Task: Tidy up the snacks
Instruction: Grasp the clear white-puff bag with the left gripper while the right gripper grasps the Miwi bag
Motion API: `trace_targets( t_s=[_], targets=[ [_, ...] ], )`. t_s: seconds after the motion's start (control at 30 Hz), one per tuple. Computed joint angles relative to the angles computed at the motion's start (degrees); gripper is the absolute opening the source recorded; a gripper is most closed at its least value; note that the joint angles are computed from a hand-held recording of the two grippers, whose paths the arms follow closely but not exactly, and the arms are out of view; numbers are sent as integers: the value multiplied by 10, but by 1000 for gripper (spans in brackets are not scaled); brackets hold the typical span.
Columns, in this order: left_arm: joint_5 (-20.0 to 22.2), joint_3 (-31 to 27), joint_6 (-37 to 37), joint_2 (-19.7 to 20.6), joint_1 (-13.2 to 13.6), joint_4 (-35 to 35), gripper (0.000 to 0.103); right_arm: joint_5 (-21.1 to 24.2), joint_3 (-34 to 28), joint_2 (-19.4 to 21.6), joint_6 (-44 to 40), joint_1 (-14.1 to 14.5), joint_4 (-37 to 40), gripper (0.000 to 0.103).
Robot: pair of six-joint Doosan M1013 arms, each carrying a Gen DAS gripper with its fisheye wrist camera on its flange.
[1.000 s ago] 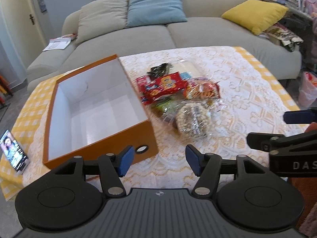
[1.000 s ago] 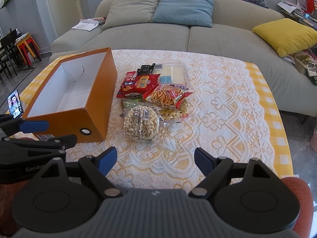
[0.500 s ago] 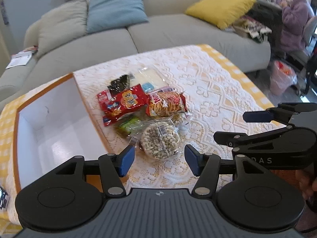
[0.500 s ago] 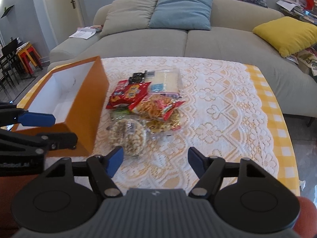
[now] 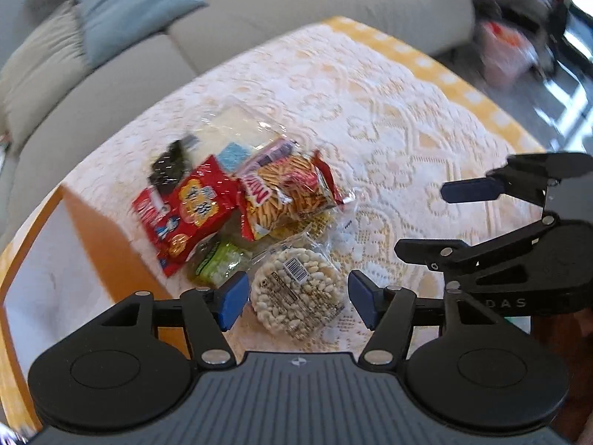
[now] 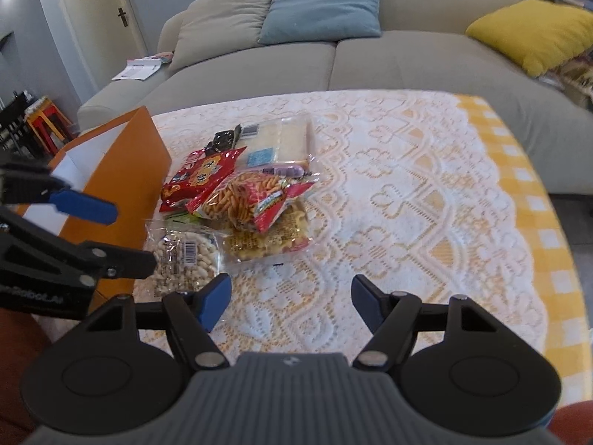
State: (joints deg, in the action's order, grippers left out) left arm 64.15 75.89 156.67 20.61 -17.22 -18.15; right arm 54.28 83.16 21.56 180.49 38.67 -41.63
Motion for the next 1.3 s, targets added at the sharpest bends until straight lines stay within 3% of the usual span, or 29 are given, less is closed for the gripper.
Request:
trace_targets(
  t_s=[0.17, 0.3, 0.43, 0.63, 0.9, 1.17, 1.3],
  targets=[
    [56, -47, 15, 38, -10, 42, 73, -52, 8, 4, -21, -11, 5, 50],
    [112, -88, 30, 70, -16, 68, 73, -95, 11, 9, -57, -23, 13, 41],
    [128, -110, 38, 88, -24, 101, 73, -145, 15, 14, -105, -37, 32, 40],
    [167, -142, 42, 110, -30, 121, 79, -172, 17, 17, -135, -42, 58, 40],
    [179, -156, 40, 116, -35, 133, 81, -163, 9, 26, -166, -42, 79, 39],
    [161, -143, 4, 114, -42, 177, 81, -148, -1, 35, -179, -43, 90, 39],
    [184, -153, -22, 125, -41, 171, 81, -142, -5, 38, -191, -42, 90, 40]
  ],
)
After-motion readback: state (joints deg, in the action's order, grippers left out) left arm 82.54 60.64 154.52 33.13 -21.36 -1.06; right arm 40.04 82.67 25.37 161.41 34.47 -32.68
